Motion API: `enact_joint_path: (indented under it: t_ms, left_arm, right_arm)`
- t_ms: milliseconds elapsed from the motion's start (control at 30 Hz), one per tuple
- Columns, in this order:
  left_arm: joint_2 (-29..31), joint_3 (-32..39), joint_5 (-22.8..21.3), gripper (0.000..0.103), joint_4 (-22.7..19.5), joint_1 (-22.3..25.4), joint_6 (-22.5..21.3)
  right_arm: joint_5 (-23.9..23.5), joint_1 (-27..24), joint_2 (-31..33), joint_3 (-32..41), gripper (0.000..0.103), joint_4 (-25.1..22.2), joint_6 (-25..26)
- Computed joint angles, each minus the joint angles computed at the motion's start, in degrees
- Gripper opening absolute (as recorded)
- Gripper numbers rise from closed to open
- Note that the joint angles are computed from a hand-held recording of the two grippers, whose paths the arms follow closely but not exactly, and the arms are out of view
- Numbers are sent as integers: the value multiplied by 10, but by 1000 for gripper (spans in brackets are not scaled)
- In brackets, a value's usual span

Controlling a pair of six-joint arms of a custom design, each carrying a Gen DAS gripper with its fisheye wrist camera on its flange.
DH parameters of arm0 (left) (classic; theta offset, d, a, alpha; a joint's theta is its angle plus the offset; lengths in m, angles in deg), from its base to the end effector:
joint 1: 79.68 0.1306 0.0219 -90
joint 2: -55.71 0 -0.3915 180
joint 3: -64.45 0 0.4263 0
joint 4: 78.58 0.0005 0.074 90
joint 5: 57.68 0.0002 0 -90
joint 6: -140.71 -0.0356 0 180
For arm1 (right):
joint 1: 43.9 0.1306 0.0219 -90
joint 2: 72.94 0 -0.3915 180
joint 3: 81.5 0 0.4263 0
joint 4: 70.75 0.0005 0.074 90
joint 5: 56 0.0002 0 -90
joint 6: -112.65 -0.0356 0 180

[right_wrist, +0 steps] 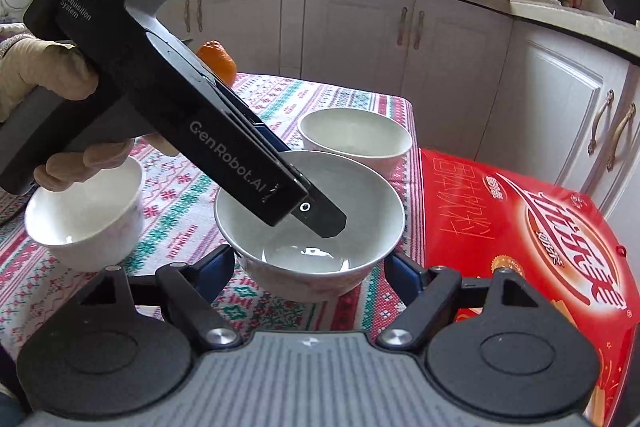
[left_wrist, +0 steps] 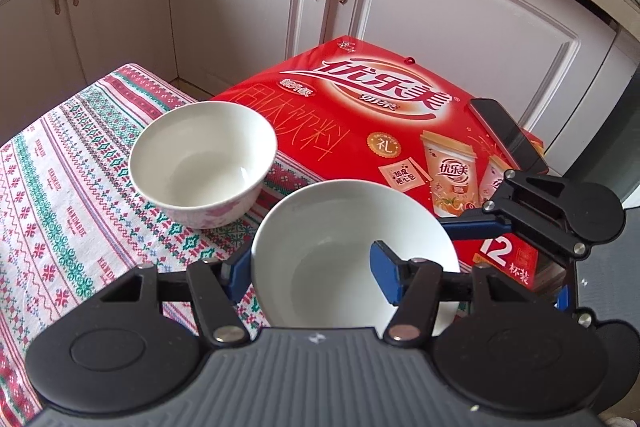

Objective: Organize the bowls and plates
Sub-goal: 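Lift the bowl with the left tool and carry it toward the placed bowl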

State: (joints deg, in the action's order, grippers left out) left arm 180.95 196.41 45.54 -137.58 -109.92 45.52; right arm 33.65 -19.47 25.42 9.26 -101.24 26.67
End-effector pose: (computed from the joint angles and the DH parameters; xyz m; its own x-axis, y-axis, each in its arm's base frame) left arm 0.6328 -0.3789 0.4142 -0.6253 0.4664 -0.6257 0.6705 0.7314 -0.1248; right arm 0.5350 0.2427 0.3938 -0.5310 -0.3182 -0.7854 -0.4563 0.8883 -0.0514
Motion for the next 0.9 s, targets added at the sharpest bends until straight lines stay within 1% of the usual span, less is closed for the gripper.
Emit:
enact_joint_path:
  t_ms: [167, 400, 900]
  left_arm:
    - [-36, -43, -6, 60, 15, 1, 13]
    - [-91, -107, -25, 60, 42, 3, 29]
    - [-190, -223, -62, 60, 87, 21, 57]
  right_arm:
    - [-11, 7, -12, 2, 85, -10, 2]
    - [-29, 20, -22, 9, 85, -19, 5]
    - [-57, 56, -15, 38, 85, -31, 27]
